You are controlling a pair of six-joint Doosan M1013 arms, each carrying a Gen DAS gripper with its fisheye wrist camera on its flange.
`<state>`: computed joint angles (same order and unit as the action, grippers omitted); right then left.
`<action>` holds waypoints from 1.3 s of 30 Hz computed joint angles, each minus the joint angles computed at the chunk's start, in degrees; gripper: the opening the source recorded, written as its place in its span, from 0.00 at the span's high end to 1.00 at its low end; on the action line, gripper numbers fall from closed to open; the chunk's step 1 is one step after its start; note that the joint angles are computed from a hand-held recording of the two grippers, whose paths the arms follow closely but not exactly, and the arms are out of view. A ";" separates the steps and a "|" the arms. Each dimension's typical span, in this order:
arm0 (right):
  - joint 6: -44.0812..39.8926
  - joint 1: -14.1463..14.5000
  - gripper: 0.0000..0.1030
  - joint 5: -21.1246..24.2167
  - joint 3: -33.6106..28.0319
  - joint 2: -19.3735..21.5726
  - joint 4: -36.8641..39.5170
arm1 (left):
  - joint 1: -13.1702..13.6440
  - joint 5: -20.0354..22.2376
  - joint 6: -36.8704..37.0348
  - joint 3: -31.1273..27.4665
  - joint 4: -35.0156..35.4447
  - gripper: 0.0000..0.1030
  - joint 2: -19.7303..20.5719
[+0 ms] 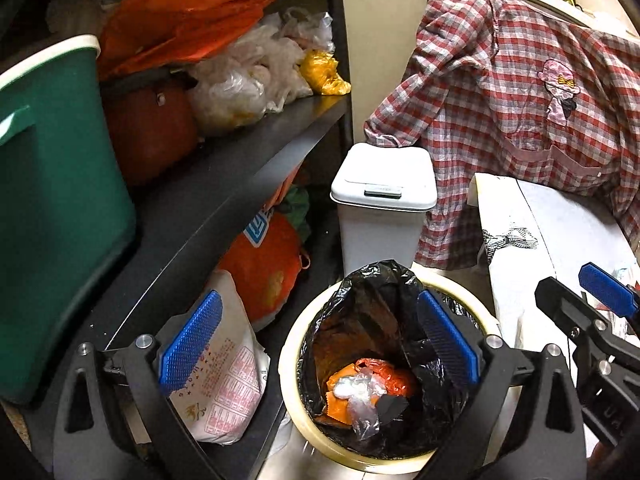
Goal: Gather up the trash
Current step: 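Carry the clear plastic wrap to the bin and open the left tool, then move both open tools back over the remaining trash on the table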
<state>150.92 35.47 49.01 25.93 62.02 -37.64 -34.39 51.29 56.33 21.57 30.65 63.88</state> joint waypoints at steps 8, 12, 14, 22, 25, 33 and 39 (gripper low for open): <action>5.07 0.68 0.24 -1.25 10.91 -6.21 -3.76 | -0.38 -3.57 -0.37 3.74 -0.58 0.08 -2.12; 9.71 1.16 0.23 -0.74 18.75 -10.46 -8.30 | -1.07 -5.07 0.08 4.43 -0.39 0.08 -2.46; 14.17 1.46 0.23 -0.11 23.65 -12.99 -11.55 | -1.46 -6.64 0.39 4.96 -1.55 0.08 -2.79; 30.67 2.35 0.23 8.57 36.53 -18.75 -19.97 | -3.88 -12.29 1.93 5.63 -3.29 0.08 -2.97; 35.47 2.30 0.23 12.86 39.41 -19.71 -21.21 | -4.93 -11.82 4.34 3.38 -4.39 0.08 -1.70; 43.84 1.12 0.23 17.12 45.39 -21.84 -20.36 | -6.48 -10.70 8.99 -1.04 -7.21 0.08 0.64; 46.41 0.01 0.23 16.58 47.73 -22.28 -17.02 | -6.78 -6.92 12.95 -7.71 -11.74 0.08 3.98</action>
